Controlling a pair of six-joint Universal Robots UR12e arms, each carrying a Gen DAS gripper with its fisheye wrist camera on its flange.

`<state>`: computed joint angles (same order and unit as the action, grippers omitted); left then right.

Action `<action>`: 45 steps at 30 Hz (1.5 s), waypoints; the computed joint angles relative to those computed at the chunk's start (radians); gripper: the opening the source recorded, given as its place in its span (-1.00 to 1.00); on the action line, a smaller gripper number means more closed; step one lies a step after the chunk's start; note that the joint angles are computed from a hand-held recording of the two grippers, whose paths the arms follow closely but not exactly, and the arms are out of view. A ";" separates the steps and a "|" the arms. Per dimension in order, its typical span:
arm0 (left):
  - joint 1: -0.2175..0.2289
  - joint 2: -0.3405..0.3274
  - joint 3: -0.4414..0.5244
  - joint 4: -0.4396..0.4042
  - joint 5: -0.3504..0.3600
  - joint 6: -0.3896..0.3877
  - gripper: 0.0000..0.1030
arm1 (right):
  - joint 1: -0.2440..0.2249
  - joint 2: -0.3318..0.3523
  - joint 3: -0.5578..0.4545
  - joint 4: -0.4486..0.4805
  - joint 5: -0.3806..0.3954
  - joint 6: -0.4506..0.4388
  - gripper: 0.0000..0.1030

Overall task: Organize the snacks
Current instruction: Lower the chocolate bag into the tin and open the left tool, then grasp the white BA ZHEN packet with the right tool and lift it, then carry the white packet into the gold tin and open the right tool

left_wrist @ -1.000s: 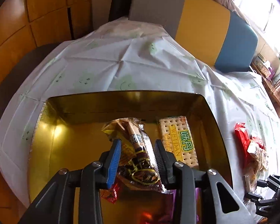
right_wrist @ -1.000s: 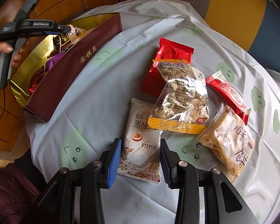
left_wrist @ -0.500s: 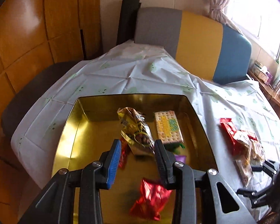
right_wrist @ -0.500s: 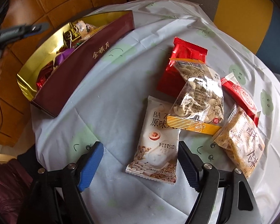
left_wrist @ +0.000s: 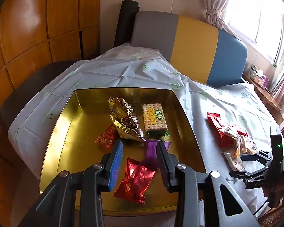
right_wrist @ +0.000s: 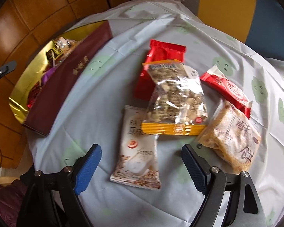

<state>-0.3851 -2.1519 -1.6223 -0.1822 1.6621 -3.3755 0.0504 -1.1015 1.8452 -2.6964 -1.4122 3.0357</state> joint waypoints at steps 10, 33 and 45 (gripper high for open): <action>-0.001 0.003 -0.020 0.010 0.008 0.000 -0.28 | 0.015 -0.001 -0.001 -0.004 -0.075 0.016 0.37; 0.038 0.032 -0.088 0.021 0.082 -0.114 -0.26 | 0.071 -0.038 -0.028 -0.074 0.177 0.143 -0.37; 0.063 0.052 -0.128 0.045 0.138 -0.169 -0.26 | 0.190 0.102 -0.284 0.092 0.214 0.019 -0.37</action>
<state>-0.3222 -2.1002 -1.7506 -0.1371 1.8004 -3.5447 0.2403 -0.9990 1.5609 -2.6046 -1.1980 3.0543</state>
